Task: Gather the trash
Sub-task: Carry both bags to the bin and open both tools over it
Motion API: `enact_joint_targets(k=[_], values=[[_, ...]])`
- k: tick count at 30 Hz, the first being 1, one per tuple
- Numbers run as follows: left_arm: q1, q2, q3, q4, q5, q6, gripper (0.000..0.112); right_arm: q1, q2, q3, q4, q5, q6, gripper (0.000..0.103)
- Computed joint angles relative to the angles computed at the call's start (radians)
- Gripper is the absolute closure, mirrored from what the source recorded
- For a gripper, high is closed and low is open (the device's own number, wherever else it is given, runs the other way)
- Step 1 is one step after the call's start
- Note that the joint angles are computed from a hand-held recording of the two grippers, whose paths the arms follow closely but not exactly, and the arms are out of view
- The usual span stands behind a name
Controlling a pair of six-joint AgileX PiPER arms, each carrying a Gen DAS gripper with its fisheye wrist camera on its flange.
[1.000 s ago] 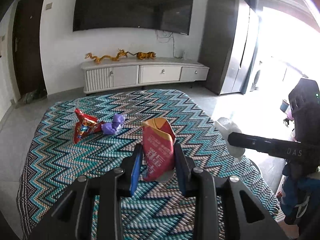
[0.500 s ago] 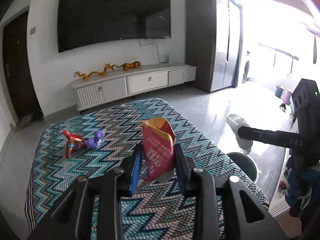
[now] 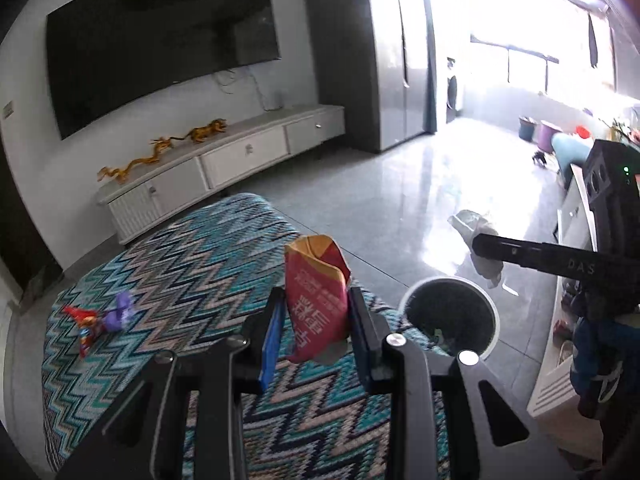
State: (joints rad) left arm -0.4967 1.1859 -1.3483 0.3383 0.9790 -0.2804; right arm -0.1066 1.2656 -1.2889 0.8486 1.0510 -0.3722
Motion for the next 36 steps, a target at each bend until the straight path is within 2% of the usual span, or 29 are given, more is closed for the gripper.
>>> enact_joint_targets(k=[7, 13, 20, 29, 32, 34, 36], values=[[-0.107, 0.182, -0.089, 0.010, -0.011, -0.022, 0.083, -0.147, 0.063, 0.085, 0.060, 0.007, -0.090, 0.081], [-0.129, 0.338, -0.185, -0.044, -0.023, 0.037, 0.083, -0.224, 0.152, 0.129, 0.095, -0.009, -0.156, 0.081], [-0.144, 0.538, -0.331, -0.113, -0.012, 0.103, 0.083, -0.267, 0.281, 0.149, 0.100, -0.055, -0.189, 0.078], [-0.139, 0.764, -0.552, -0.213, 0.055, 0.170, 0.080, -0.286, 0.416, 0.139, 0.059, -0.118, -0.187, 0.078], [-0.149, 0.822, -0.615, -0.227, 0.078, 0.165, 0.079, -0.293, 0.444, 0.141, 0.040, -0.136, -0.178, 0.072], [-0.146, 0.850, -0.652, -0.254, 0.094, 0.180, 0.078, -0.298, 0.454, 0.147, 0.031, -0.149, -0.169, 0.061], [-0.140, 0.882, -0.698, -0.291, 0.117, 0.194, 0.076, -0.304, 0.460, 0.155, 0.027, -0.161, -0.166, 0.059]])
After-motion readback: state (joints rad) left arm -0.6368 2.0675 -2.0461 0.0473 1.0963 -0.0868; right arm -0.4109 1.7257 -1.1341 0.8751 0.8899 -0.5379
